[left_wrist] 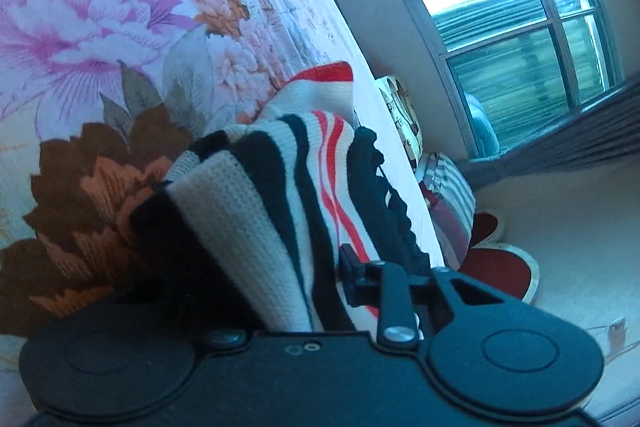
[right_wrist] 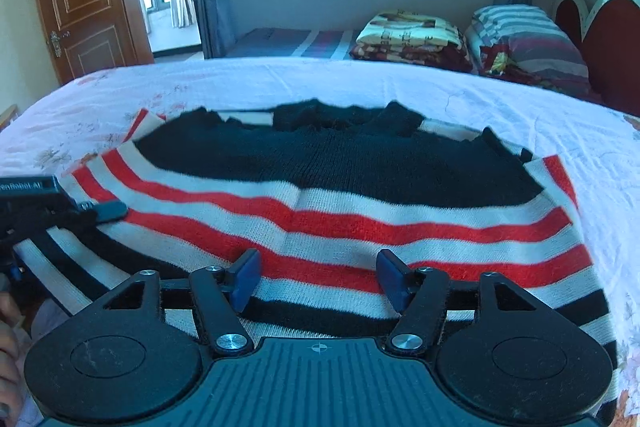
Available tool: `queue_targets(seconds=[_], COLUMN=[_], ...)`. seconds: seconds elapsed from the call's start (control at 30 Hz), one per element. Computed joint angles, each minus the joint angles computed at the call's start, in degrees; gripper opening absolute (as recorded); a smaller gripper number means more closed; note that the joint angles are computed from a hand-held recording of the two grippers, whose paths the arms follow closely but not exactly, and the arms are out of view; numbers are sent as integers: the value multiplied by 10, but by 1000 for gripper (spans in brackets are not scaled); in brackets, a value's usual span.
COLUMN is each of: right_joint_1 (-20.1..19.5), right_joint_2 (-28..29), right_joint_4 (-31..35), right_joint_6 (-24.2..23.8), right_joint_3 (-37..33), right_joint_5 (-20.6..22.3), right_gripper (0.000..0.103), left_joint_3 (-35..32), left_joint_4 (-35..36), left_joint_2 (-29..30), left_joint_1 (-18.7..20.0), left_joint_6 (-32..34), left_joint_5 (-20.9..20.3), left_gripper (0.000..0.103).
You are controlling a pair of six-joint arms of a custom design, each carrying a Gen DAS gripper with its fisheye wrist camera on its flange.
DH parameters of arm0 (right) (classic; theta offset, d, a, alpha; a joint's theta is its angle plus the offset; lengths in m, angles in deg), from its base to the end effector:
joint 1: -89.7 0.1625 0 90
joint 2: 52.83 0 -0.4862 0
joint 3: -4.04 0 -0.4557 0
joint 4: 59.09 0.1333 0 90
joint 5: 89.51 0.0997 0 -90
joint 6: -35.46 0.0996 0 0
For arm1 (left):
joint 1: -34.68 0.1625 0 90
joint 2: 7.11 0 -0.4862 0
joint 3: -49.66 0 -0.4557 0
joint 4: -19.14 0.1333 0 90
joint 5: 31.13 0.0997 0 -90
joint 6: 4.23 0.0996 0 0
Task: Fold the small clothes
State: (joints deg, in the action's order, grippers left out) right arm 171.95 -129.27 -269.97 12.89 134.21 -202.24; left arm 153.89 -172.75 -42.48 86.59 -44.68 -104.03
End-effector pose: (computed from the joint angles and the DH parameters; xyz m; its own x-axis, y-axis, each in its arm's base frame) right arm 0.0256 -0.5151 0.3239 -0.8197 0.2930 0.4922 -0.2840 0.5385 -0.7934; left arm -0.3016 -0.6483 -0.0066 -0.9832 -0.0754 0.1660 -0.1586 0.8028 -0.5747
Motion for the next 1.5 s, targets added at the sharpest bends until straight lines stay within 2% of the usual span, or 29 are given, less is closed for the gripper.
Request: queue_targets(seconds=[0.1, 0.2, 0.23, 0.27, 0.53, 0.7, 0.83, 0.9, 1.0, 1.17, 1.3, 1.37, 1.4, 1.43, 1.5], right_joint_1=[3, 1, 0, 2, -2, -6, -10, -16, -29, -81, -119, -130, -131, -133, -140], right_joint_2=[1, 8, 14, 21, 45, 48, 34, 20, -2, -81, -137, -161, -170, -177, -206], right_joint_4=[-26, 31, 30, 11, -46, -64, -44, -46, -91, -71, -50, -41, -39, -38, -22], right_joint_6=[-18, -25, -30, -46, -80, -81, -65, -48, -33, 29, 60, 71, 73, 72, 79], right_joint_3=[0, -11, -12, -11, -5, 0, -1, 8, 27, 68, 99, 114, 121, 126, 138], right_joint_5=[-1, -20, -23, -27, -23, -13, -2, 8, 11, 6, 2, 4, 0, -2, -2], right_gripper=[63, 63, 63, 63, 63, 63, 63, 63, 63, 63, 63, 63, 63, 63, 63], left_joint_3=[0, -1, -1, -1, -7, -15, -34, -49, -77, -117, -136, -141, -136, -130, -126], left_joint_4=[-1, 0, 0, 1, 10, -4, -11, -9, 16, 86, 167, 207, 200, 191, 202], left_joint_2=[1, 2, 1, 1, 1, 1, 5, 13, 30, 70, 101, 110, 111, 109, 100], left_joint_1=[-2, -3, -4, -4, -14, -32, -53, -66, -86, -113, -130, -137, -141, -142, -145], left_joint_6=[12, 11, 11, 11, 37, 109, 186, 238, 303, 356, 378, 393, 399, 404, 398], left_joint_5=[5, 9, 9, 9, 27, 36, 18, 0, -29, -86, -113, -103, -90, -88, -95], left_gripper=[27, 26, 26, 26, 21, 18, 18, 18, 19, 18, 19, 22, 25, 29, 45])
